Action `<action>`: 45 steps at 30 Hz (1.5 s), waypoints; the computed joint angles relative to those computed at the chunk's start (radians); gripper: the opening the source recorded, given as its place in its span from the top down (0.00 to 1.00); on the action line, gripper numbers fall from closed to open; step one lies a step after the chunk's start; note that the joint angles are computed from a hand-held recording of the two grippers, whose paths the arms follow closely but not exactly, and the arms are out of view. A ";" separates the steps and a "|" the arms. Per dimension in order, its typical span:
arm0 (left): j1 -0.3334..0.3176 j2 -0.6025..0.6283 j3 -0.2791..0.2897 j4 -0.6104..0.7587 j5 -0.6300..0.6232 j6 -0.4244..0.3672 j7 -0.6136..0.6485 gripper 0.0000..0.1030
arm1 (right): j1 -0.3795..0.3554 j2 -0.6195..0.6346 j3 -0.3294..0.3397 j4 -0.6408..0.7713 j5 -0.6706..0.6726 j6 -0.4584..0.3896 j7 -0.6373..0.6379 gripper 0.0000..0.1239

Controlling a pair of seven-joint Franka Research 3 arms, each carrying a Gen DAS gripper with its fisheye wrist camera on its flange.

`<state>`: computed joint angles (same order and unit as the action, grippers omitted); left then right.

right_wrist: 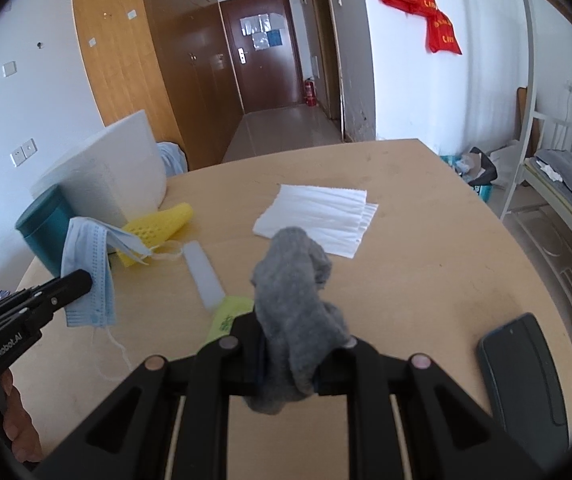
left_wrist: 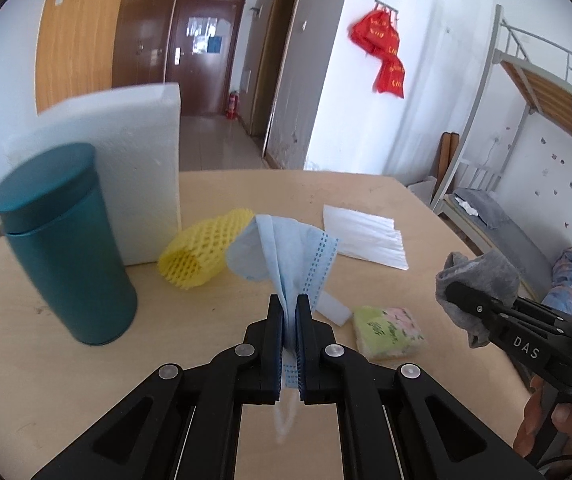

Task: Organize soft objects
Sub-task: 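Close the right gripper on the grey sock while the left gripper grasps the blue mask, then carry the sock and mask in both grippers toward the white foam box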

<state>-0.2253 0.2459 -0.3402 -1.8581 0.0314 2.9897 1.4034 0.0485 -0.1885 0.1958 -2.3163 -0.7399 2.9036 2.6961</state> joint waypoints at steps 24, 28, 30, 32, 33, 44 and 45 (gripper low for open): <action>-0.079 -0.420 0.063 -0.461 -0.111 0.219 0.044 0.94 | -0.125 -0.323 0.255 -0.184 0.027 0.019 0.070 0.84; -0.045 -0.508 0.031 -0.552 -0.050 0.244 -0.035 0.94 | -0.129 -0.392 0.297 -0.236 0.078 0.042 0.053 0.84; -0.040 -0.550 0.026 -0.595 -0.029 0.254 -0.067 0.94 | -0.122 -0.426 0.313 -0.259 0.106 0.046 0.038 0.84; -0.039 -0.601 0.023 -0.646 -0.011 0.264 -0.099 0.94 | -0.115 -0.462 0.332 -0.283 0.133 0.053 0.029 0.84; -0.035 -0.618 0.020 -0.664 -0.001 0.268 -0.114 0.94 | -0.114 -0.476 0.342 -0.290 0.146 0.054 0.023 0.84; 0.017 -0.862 -0.041 -0.867 0.097 0.280 -0.292 0.94 | -0.097 -0.622 0.455 -0.366 0.278 0.088 -0.028 0.84; 0.020 -0.886 -0.043 -0.881 0.107 0.275 -0.306 0.94 | -0.095 -0.629 0.462 -0.366 0.290 0.089 -0.037 0.84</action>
<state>-0.2050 -0.6397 -0.3831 -2.7392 0.1382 3.2645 1.0972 -0.0466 -0.8173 0.6574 -2.6825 -0.4502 2.9927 2.6591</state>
